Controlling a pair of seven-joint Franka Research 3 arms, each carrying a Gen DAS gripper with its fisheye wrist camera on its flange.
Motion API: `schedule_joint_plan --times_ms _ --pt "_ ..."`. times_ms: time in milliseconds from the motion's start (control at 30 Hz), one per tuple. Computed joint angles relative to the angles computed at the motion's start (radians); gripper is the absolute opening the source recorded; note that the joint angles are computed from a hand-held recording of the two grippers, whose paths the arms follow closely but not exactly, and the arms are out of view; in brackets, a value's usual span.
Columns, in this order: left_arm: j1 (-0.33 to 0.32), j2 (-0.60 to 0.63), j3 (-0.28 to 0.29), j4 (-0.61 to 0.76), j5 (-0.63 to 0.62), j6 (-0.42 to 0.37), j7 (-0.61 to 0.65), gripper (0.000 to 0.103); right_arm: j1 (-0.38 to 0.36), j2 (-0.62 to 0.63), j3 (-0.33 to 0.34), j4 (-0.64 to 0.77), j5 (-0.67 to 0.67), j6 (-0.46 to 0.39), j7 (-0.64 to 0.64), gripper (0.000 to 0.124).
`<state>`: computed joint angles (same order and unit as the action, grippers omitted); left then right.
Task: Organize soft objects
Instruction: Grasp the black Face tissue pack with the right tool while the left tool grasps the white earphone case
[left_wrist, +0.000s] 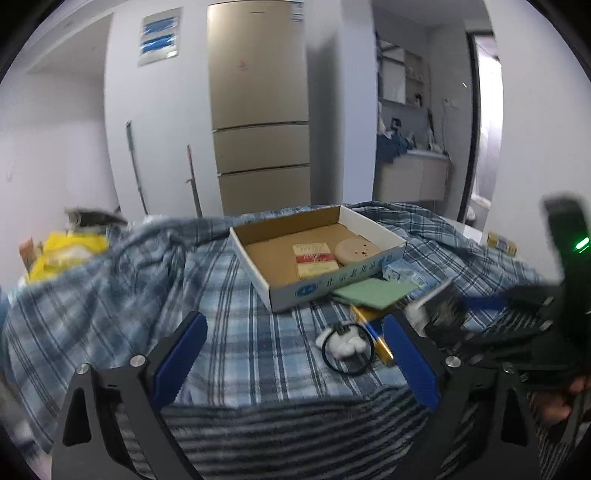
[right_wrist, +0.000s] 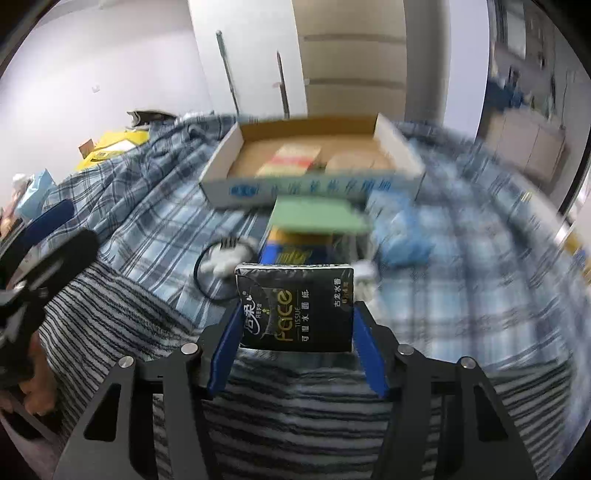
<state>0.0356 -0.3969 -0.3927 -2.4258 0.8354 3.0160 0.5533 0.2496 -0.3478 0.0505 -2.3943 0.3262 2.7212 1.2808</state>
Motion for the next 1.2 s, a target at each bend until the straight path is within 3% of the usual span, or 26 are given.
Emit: schedule_joint_plan --times_ms 67,100,200,333,433,567,767,833,900,1000,1200 --pt "0.044 0.004 -0.045 0.052 0.053 -0.044 -0.029 0.098 -0.002 -0.035 -0.005 -0.012 -0.012 0.053 -0.029 0.057" --pt "0.036 0.015 -0.040 0.070 0.058 -0.056 -0.028 0.098 0.004 -0.046 -0.018 -0.008 0.001 0.065 -0.044 0.058" --pt "-0.071 0.088 0.042 0.142 -0.068 -0.121 0.057 0.090 -0.029 -0.053 -0.014 0.021 -0.002 0.107 -0.022 0.058" --pt "-0.183 0.175 0.112 0.216 -0.243 -0.212 0.184 0.090 -0.095 -0.033 0.035 0.035 -0.071 0.224 0.062 0.058" --pt "-0.217 0.236 0.120 0.255 -0.289 -0.272 0.230 0.090 -0.029 -0.012 -0.024 0.032 -0.016 0.268 0.036 0.058" --pt "-0.260 0.292 0.155 0.262 -0.426 -0.282 0.339 0.074 0.042 0.018 -0.085 0.024 0.085 0.281 -0.031 0.058" --pt "-0.275 0.349 0.174 0.266 -0.567 -0.312 0.492 0.055 0.042 0.042 -0.090 0.002 0.131 0.274 -0.073 0.058" --pt "-0.277 0.359 0.178 0.266 -0.646 -0.303 0.558 0.055 0.060 0.039 -0.111 0.002 0.170 0.259 -0.114 0.058" --pt "-0.276 0.355 0.175 0.259 -0.653 -0.290 0.569 0.053 0.020 0.043 -0.075 -0.003 0.140 0.270 -0.096 0.058" --pt "-0.277 0.351 0.172 0.253 -0.657 -0.282 0.593 0.049 0.037 0.044 -0.093 0.003 0.169 0.250 -0.125 0.058" --pt "-0.285 0.348 0.172 0.248 -0.688 -0.256 0.645 0.049 0.012 0.047 -0.064 -0.003 0.153 0.255 -0.117 0.058"
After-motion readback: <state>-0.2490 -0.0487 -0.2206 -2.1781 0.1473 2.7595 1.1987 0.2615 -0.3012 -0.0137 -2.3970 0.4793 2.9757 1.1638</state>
